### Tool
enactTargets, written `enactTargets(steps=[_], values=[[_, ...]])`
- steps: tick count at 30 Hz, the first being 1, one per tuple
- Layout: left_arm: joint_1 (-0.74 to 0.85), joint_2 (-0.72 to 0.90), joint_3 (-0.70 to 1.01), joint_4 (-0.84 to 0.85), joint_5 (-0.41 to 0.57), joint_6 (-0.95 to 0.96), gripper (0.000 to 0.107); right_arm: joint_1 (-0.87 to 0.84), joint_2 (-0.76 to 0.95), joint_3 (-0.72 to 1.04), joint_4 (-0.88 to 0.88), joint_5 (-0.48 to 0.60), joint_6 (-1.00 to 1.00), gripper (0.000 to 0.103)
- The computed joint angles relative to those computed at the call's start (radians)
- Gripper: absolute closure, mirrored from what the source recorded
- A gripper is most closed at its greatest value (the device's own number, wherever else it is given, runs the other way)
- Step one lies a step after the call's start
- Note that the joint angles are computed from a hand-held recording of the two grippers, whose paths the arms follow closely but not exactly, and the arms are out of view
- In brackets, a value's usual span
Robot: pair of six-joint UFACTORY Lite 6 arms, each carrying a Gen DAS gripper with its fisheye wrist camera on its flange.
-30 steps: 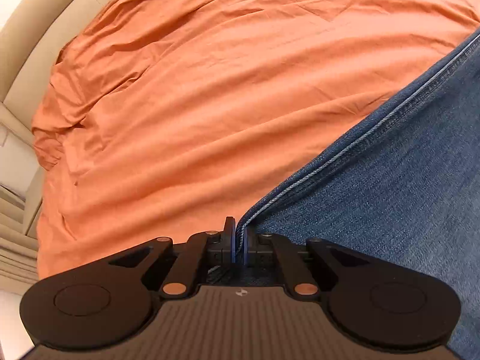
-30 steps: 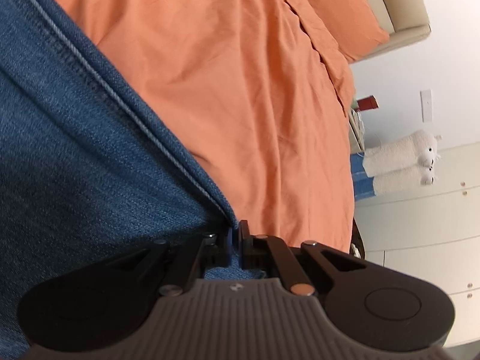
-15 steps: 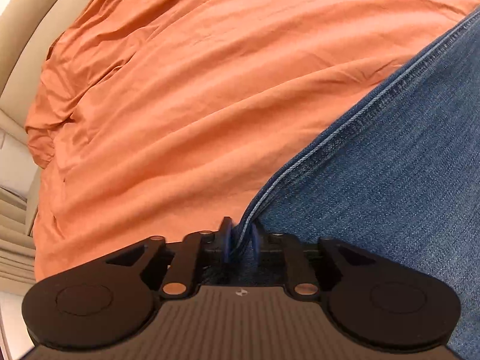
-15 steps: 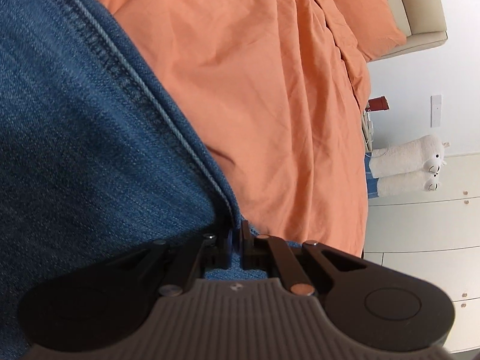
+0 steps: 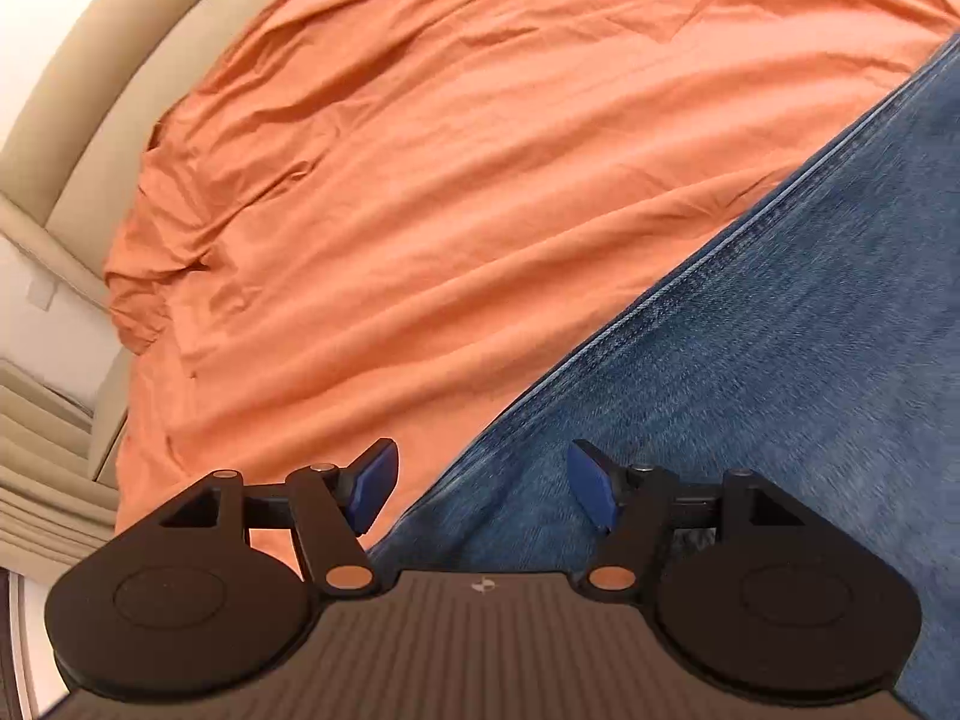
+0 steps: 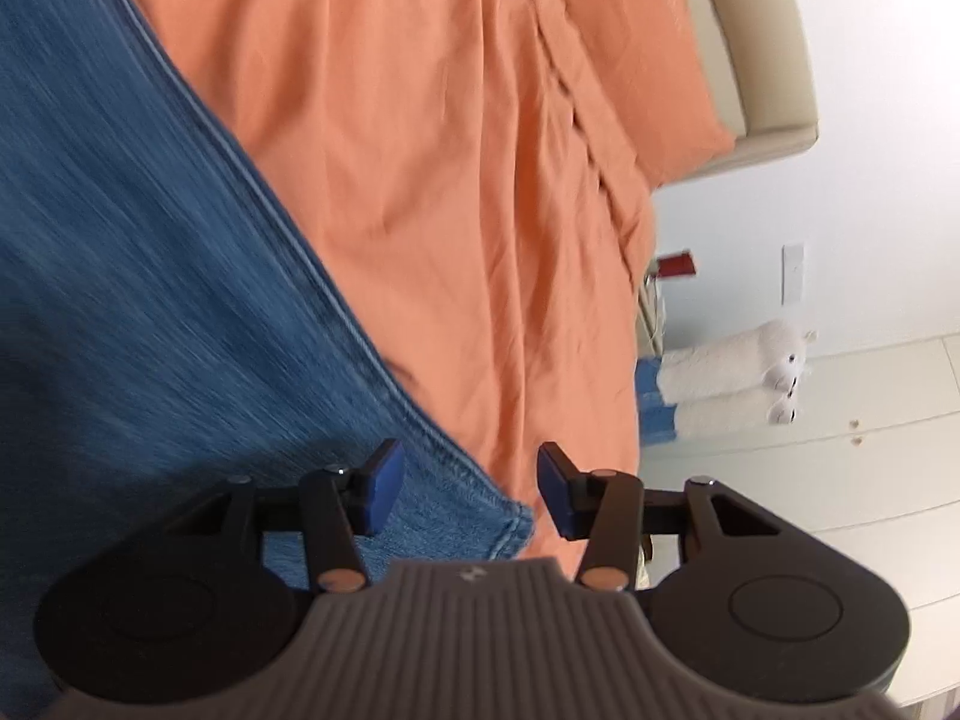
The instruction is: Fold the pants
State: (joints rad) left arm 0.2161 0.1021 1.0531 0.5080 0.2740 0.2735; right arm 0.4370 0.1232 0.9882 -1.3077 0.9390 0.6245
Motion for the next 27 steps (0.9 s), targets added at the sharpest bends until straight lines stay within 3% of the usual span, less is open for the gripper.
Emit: enactTargets(steps=[7, 13, 16, 20, 24, 27], values=[[0.115, -0.220, -0.079, -0.424, 0.109, 0.466, 0.030, 0.291, -0.101, 0.077, 0.171, 0.166, -0.071, 0.058], [0.381, -0.352, -0.110, -0.839, 0.314, 0.891, 0.030, 0.559, -0.067, 0.287, 0.419, 0.267, -0.033, 0.058], [0.559, -0.341, -0.085, -0.977, 0.419, 1.030, 0.030, 0.653, -0.001, 0.426, 0.575, 0.238, 0.061, 0.060], [0.805, -0.239, 0.004, -1.130, 0.576, 1.133, 0.030, 0.745, 0.124, 0.568, 0.705, 0.108, 0.219, 0.065], [1.001, -0.048, 0.125, -1.250, 0.735, 1.122, 0.030, 0.820, 0.275, 0.667, 0.706, -0.040, 0.407, 0.065], [1.091, 0.098, 0.176, -1.347, 0.780, 1.054, 0.029, 0.833, 0.339, 0.673, 0.684, -0.166, 0.589, 0.065]])
